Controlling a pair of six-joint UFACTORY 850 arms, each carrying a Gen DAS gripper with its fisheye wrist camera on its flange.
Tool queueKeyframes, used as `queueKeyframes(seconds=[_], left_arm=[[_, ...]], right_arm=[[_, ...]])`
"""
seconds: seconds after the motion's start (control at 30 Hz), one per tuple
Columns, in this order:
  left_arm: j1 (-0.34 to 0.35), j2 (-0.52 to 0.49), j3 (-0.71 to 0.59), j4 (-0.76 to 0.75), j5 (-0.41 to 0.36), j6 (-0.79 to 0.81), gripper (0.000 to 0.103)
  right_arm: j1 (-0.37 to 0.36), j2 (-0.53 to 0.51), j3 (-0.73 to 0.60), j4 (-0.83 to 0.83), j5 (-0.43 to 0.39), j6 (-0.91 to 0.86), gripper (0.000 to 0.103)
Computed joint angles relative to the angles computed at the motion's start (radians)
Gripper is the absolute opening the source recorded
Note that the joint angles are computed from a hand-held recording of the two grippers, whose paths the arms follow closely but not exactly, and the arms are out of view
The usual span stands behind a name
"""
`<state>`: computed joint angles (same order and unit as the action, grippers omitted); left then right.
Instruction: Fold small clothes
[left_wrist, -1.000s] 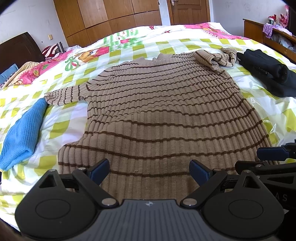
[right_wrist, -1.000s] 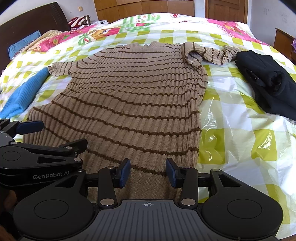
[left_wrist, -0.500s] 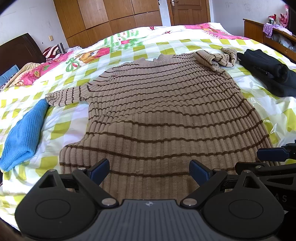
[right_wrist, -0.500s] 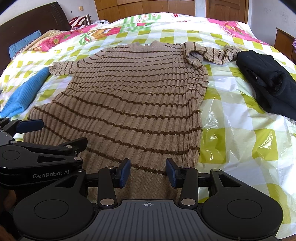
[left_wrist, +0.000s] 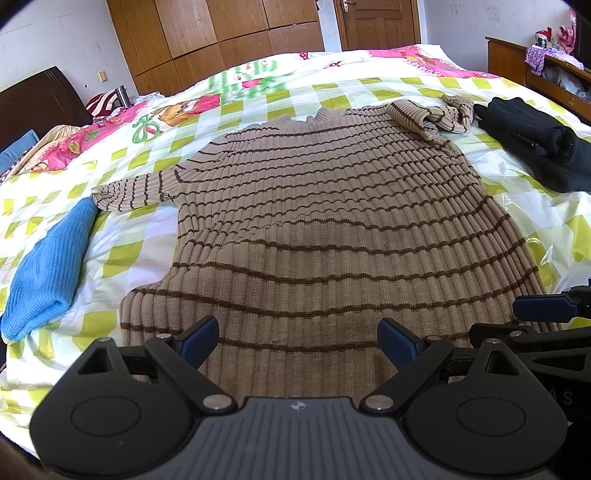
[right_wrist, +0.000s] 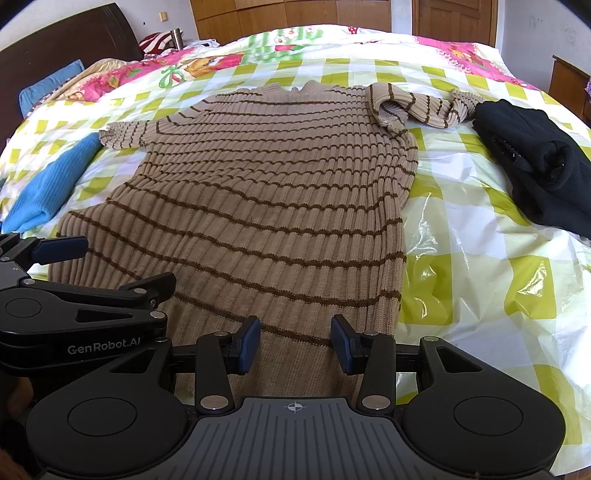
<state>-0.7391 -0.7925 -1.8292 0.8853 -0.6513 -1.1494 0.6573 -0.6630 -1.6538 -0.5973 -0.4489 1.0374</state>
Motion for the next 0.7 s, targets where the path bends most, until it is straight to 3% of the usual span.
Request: queueKeyframes(seconds=[0.7], left_arm=[[-0.003,0.002,0.004,0.007,-0.010,-0.001,0.103]], right_arm=[[0.003,-0.003,-0.005,0.008,0.002,-0.014,0.042]])
